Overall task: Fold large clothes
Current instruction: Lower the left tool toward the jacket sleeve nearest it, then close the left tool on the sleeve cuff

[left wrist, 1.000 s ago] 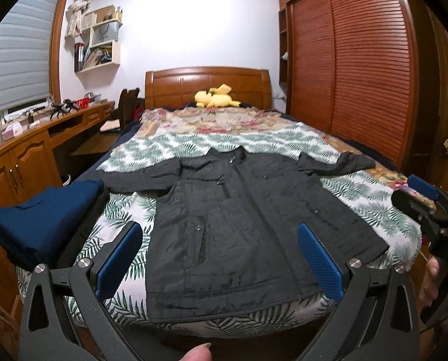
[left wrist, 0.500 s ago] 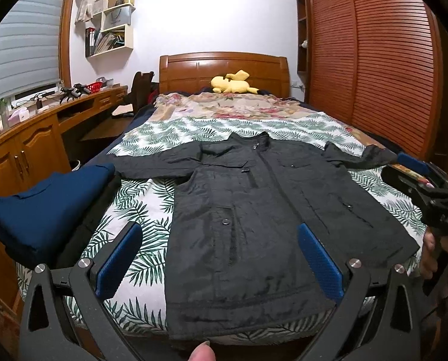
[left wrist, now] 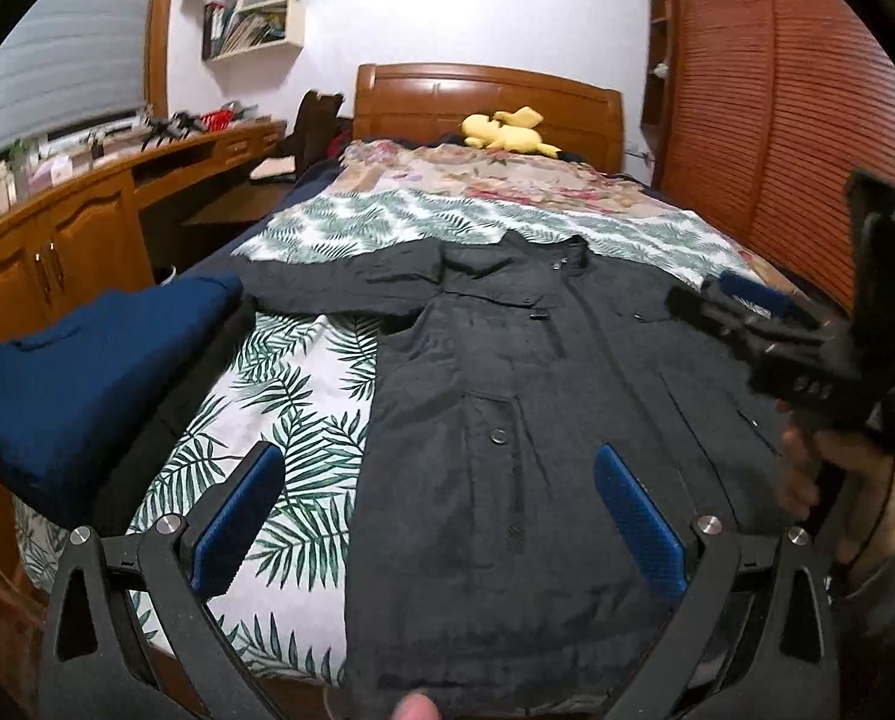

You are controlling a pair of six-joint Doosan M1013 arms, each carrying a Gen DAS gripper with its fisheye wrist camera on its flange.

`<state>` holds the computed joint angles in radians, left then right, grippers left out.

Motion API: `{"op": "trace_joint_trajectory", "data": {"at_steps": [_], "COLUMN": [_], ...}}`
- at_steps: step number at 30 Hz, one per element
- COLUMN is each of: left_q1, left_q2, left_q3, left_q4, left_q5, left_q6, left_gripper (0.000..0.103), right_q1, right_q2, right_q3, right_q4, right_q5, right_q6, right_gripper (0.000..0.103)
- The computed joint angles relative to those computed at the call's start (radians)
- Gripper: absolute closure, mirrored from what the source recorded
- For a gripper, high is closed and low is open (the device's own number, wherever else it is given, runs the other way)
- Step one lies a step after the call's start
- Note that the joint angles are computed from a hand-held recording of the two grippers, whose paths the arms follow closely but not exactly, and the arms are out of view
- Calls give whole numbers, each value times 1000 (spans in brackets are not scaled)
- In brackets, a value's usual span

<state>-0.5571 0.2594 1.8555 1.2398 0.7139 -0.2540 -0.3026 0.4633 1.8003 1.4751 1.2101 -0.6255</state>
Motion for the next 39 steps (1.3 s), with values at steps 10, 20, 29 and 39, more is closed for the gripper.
{"op": "trace_joint_trajectory", "data": {"at_steps": [10, 20, 29, 39], "left_q1": [141, 273, 351, 431], "left_q2": [52, 158, 257, 330], "left_q3": [-58, -198, -312, -373], "left_q4": [-146, -337, -445, -762], "left_q5": [-197, -270, -208, -260], "left_q6": [156, 350, 426, 578], "left_gripper": [38, 39, 39, 43], "right_q1": [52, 40, 53, 81], "right_q2": [103, 137, 117, 109], "right_q3": [-137, -218, -193, -168], "right_q4": [-136, -225, -241, -219], "right_q5": [-138, -128, -138, -152], "right_q6": [102, 194, 220, 234], "right_gripper": [2, 2, 2, 2]}}
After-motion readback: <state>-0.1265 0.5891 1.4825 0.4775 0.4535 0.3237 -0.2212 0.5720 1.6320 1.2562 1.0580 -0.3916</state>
